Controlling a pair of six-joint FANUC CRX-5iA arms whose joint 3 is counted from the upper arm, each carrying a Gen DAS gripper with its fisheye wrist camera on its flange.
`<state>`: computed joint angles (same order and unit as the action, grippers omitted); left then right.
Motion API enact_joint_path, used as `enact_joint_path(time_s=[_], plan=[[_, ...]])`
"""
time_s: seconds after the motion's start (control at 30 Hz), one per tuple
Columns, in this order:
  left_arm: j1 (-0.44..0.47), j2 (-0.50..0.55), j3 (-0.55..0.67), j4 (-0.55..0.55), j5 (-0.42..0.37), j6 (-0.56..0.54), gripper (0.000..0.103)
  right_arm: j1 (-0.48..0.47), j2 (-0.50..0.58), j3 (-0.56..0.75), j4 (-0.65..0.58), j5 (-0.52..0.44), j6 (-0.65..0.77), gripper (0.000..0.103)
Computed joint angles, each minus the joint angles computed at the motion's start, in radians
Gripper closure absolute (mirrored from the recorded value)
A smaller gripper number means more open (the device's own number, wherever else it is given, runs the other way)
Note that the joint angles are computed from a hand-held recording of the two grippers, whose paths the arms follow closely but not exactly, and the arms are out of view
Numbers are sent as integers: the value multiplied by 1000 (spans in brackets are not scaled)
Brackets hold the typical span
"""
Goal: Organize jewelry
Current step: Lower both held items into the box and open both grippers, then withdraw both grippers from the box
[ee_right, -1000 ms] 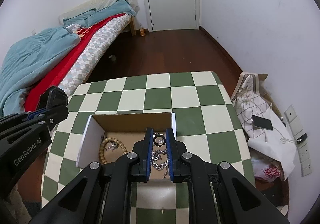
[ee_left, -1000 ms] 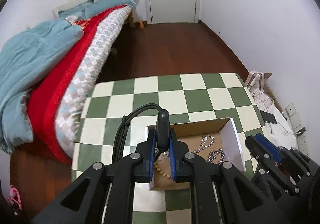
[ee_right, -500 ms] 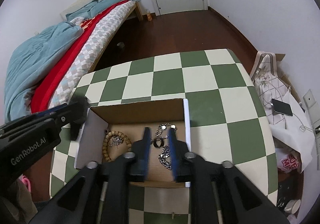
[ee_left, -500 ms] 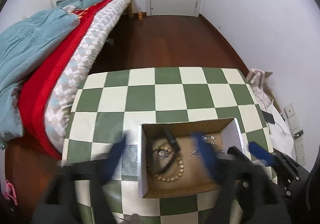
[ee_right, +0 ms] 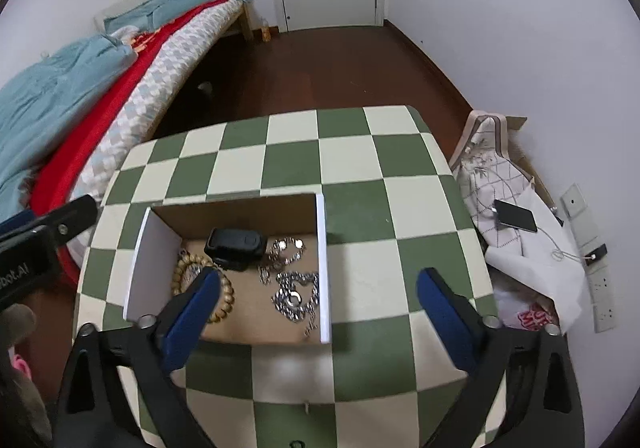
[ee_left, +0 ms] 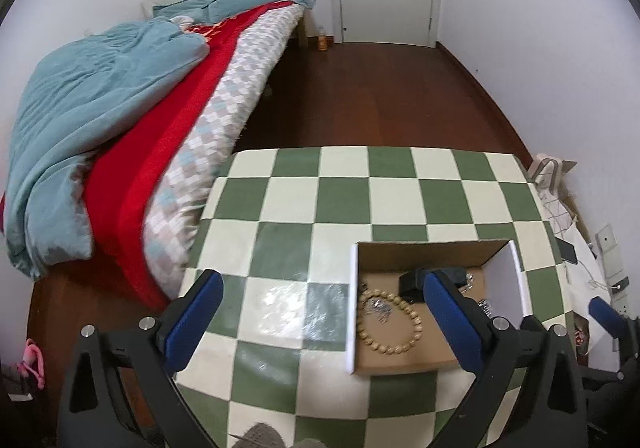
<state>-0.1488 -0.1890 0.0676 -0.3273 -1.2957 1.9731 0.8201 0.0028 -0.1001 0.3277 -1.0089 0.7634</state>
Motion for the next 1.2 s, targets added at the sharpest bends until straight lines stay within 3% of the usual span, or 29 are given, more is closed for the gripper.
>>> enact_joint_path(time_s=[0.57,1.2], plan=[[-80,-131,-34,-76,-121,42,0,82,-104,-27,46,-110,-17,0],[-256,-236,35,-199,-226,132,0,281,-308,-87,224,-213,-181,0]])
